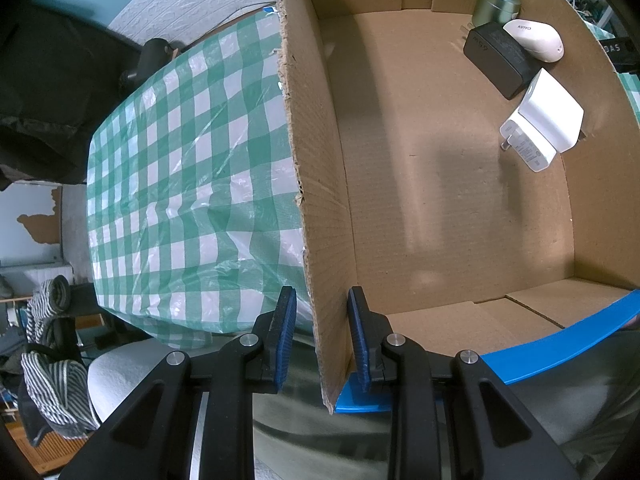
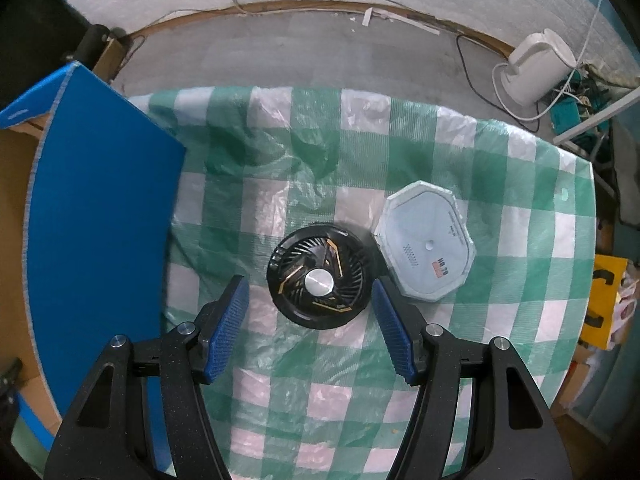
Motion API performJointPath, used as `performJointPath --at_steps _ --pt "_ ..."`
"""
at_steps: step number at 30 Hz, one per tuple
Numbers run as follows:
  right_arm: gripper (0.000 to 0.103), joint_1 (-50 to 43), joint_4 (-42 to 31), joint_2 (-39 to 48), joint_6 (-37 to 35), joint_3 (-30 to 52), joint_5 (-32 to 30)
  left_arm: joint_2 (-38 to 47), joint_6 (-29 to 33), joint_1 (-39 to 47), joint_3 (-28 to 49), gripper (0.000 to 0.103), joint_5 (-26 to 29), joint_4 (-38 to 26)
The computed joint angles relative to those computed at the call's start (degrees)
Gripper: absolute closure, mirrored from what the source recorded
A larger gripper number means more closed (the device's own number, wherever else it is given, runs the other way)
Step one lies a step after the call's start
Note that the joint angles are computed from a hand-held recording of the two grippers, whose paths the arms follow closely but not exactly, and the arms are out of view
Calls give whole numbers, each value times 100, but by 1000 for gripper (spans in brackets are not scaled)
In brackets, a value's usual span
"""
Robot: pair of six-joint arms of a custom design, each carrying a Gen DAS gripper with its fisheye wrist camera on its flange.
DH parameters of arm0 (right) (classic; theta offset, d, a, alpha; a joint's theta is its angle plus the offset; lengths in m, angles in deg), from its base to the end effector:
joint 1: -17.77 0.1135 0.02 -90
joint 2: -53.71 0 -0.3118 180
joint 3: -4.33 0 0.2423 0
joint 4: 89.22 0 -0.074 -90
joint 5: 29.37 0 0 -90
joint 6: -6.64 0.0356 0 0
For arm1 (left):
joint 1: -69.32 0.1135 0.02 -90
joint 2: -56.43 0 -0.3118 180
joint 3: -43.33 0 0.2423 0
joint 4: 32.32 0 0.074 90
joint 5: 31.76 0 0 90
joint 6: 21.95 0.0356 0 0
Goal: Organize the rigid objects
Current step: 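Move the right gripper back to the black round fan, then grasp the black round fan with the right gripper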
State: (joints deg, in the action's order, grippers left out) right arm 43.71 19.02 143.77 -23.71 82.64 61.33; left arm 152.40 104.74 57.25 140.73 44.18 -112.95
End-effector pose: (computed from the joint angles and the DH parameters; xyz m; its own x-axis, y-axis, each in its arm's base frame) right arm 0.2429 0.1177 0.2671 -0.8278 0.5569 -0.0676 0.5507 0.8297 0.0914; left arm 0.3098 -0.0574 0.3230 -0.6757 0.7372 -0.0077 0.7009 0.6456 0.3033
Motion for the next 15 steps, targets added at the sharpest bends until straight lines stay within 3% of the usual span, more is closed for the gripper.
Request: performJointPath --at_steps 15 --pt "40 -151 315 247 -109 -271 -55 -5 40 33 5 75 13 -2"
